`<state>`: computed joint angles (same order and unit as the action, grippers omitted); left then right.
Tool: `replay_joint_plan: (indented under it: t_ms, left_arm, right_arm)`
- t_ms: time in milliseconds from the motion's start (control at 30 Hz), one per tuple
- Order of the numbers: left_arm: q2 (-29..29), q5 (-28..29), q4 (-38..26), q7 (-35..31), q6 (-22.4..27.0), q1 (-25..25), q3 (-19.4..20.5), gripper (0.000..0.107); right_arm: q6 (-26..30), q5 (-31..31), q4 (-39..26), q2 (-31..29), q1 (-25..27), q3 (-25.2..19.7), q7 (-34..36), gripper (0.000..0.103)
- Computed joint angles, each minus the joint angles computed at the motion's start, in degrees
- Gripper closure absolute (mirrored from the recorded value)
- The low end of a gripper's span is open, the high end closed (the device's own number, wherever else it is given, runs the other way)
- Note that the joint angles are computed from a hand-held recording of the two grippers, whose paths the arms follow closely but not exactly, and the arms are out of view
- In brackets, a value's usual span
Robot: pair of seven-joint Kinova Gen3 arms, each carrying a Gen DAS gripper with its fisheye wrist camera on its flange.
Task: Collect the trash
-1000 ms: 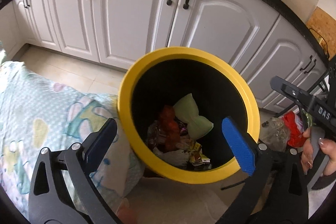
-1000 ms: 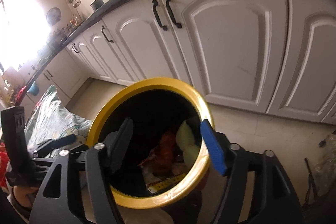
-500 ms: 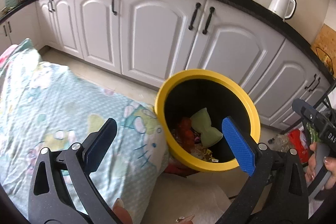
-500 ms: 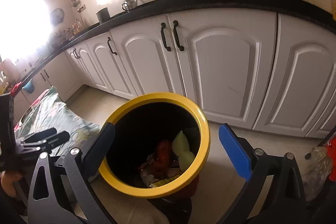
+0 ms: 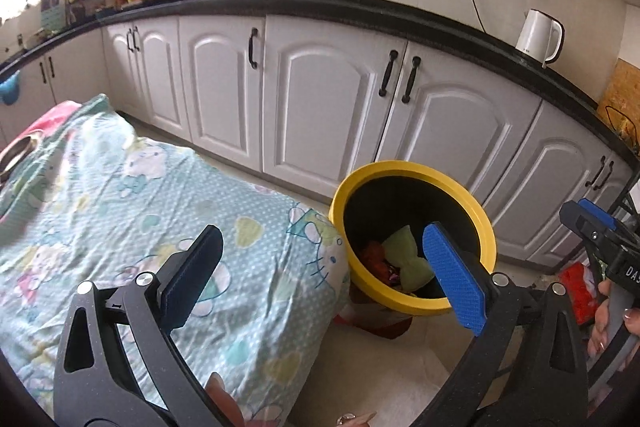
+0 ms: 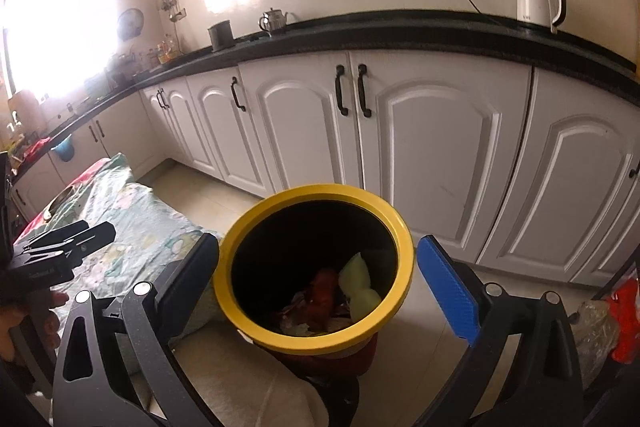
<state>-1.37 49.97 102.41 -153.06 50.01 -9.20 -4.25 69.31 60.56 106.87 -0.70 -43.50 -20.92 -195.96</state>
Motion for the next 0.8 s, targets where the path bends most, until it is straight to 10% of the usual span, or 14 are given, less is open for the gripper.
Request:
replay_joint_plan:
  t_ms: [800]
  left_arm:
    - [-14.5,17.3,19.0,-25.3,-1.4,-0.9,-13.2,0.015]
  right_arm:
    - [20.2,12.5,-2.9,11.6,-20.5,-1.1,-10.5,0.006]
